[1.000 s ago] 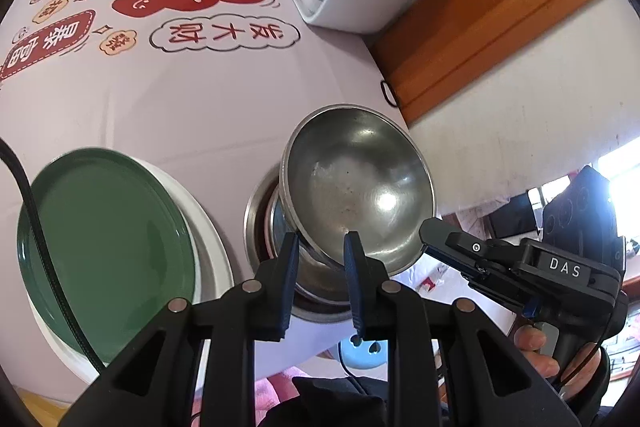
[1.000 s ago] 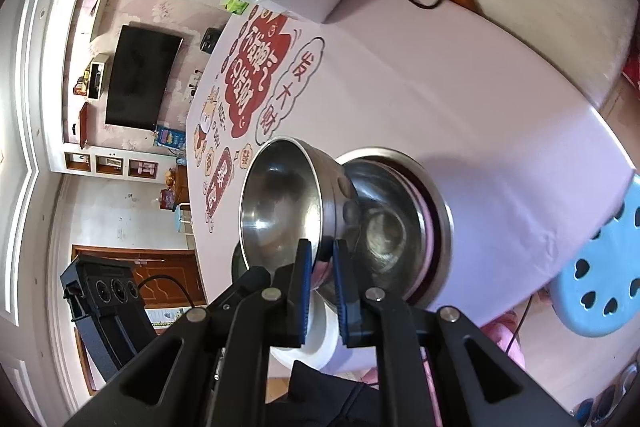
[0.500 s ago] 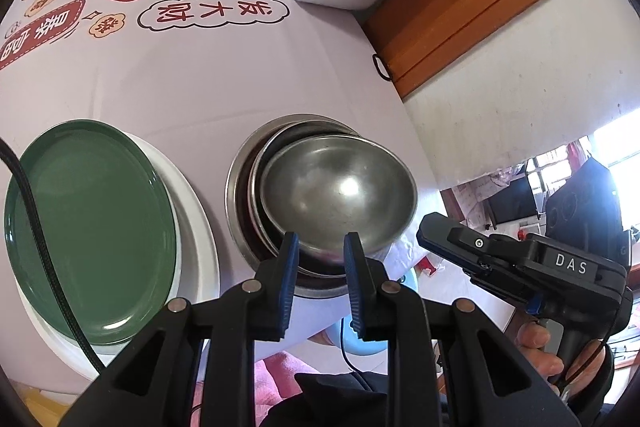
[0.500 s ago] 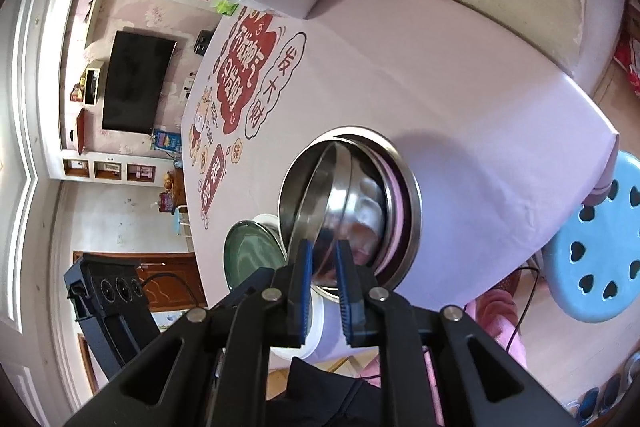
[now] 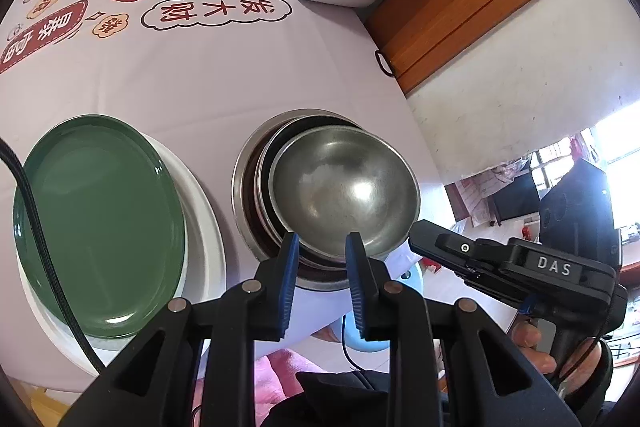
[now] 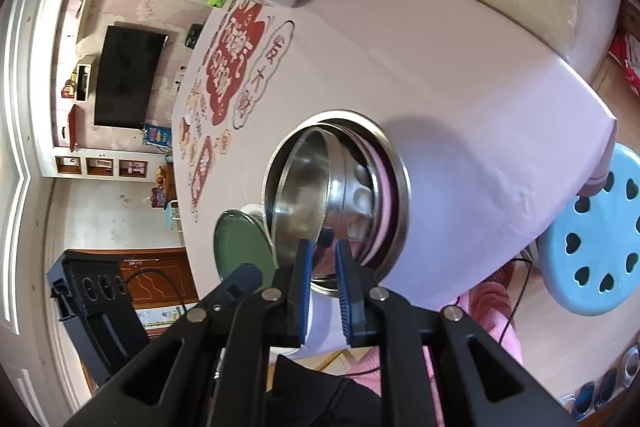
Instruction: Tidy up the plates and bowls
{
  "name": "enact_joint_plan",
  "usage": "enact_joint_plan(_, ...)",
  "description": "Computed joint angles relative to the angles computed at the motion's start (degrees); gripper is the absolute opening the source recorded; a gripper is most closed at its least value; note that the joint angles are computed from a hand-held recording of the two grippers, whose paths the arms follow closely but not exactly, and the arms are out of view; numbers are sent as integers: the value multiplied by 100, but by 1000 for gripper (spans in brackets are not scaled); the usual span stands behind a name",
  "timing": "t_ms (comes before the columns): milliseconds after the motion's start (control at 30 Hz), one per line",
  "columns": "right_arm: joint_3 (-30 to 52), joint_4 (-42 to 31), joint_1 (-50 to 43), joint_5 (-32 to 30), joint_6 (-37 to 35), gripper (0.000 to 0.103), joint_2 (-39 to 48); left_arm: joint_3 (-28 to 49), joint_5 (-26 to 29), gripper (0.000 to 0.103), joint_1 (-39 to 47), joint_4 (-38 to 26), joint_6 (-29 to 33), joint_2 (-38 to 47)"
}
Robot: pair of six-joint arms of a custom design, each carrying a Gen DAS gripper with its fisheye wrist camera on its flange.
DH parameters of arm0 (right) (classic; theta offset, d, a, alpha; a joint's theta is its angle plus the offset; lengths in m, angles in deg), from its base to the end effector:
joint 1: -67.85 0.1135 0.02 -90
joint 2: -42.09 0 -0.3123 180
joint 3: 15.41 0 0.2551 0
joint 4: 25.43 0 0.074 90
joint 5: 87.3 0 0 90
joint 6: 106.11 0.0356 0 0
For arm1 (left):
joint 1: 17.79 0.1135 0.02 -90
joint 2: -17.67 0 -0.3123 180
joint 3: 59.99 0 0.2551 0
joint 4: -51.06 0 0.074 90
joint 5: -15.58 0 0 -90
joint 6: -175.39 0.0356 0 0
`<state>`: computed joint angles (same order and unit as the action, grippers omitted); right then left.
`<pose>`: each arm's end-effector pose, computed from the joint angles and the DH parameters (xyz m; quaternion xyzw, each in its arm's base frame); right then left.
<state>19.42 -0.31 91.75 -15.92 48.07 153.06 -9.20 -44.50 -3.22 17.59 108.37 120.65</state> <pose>0.2337 0.1160 0.0737 0.2696 0.8920 0.3385 0.1307 0.2508 0.0468 0.1117 0.0805 0.9621 -0.2325 0.1177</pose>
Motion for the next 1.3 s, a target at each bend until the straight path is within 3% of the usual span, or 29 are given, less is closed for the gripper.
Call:
enact_joint_plan(367, -239, 236, 34, 171, 156, 13, 178, 49, -179, 23, 39, -78, 221, 63)
enact_joint_plan(600, -485, 404, -42, 284, 325, 13, 153, 175, -311, 28, -6, -87, 209, 149)
enact_joint_plan(733, -647, 660, -93, 309, 421, 30, 191, 283, -386, 31, -72, -70, 195, 219)
enact_joint_plan(967, -898, 1250, -183, 262, 580, 51, 333, 548, -580, 46, -256, 39, 102, 454)
enact_joint_plan(1300, -1021, 2141, -424, -35, 903, 66, 1022, 1266, -822, 65, -571, -53, -54, 1109)
